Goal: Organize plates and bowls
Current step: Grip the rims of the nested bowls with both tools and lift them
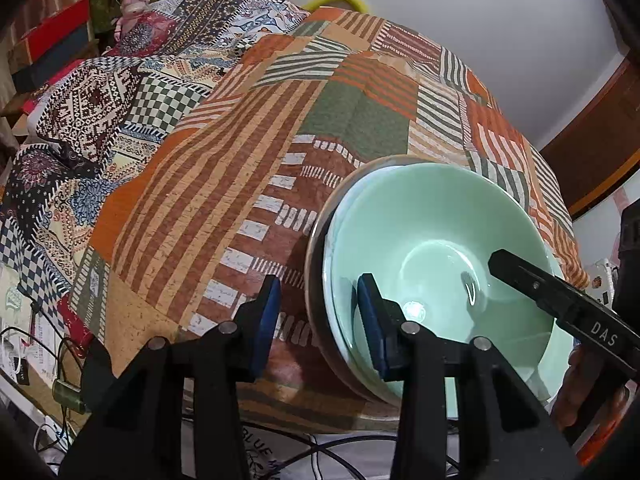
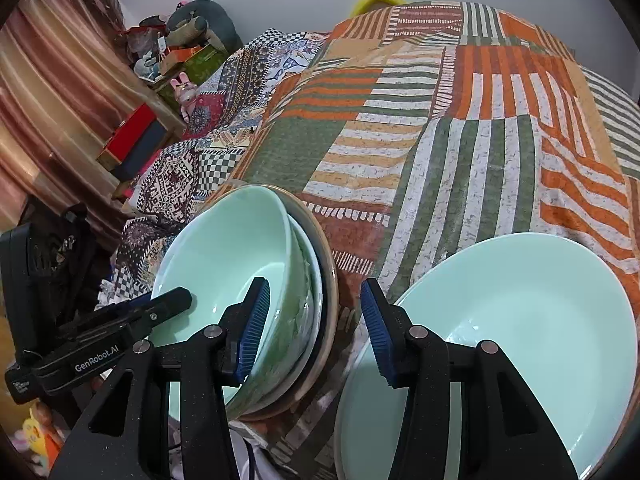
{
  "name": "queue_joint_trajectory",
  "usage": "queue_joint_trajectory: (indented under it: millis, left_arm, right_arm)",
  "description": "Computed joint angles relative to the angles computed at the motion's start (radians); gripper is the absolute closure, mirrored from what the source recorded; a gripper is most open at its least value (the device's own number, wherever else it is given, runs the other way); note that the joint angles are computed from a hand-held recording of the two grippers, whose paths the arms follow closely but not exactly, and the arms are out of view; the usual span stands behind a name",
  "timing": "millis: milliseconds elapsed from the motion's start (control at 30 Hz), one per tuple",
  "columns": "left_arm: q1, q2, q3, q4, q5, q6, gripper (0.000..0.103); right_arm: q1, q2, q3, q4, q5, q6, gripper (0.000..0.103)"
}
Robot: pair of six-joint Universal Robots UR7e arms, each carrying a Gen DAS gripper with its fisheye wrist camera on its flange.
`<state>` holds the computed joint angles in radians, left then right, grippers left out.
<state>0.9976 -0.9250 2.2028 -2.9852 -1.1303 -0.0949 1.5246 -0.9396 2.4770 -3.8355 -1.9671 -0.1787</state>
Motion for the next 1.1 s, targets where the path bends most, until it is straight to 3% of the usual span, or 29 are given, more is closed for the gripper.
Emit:
queue_joint_trajectory:
  millis: [167,300,633,1100]
  left_arm:
    - [0.005,0.007,-0.011,0.011,-0.03,0.008,0.075]
    - [0.002,0.007,-0.01,0.011,-0.026,0.013,0.075]
    - [-0.049,0.018,0.002,0.012,0.063,0.013,0.074]
    - [-0.092,-0.013,0.024,0.013,0.104,-0.009,0.075]
  right_arm:
    - [-0.019,-0.013,0.001,0.026,0.05,0.007,0.07]
    - [-0.002,0.006,-0.013,0.017,0.01,0.001,0.073]
    - [0.021,0.014,-0.026,0.03,-0.043,0.025,0.073]
    - [0.04,-0.005,-0.017,0.042,-0.048,0.043,0.073]
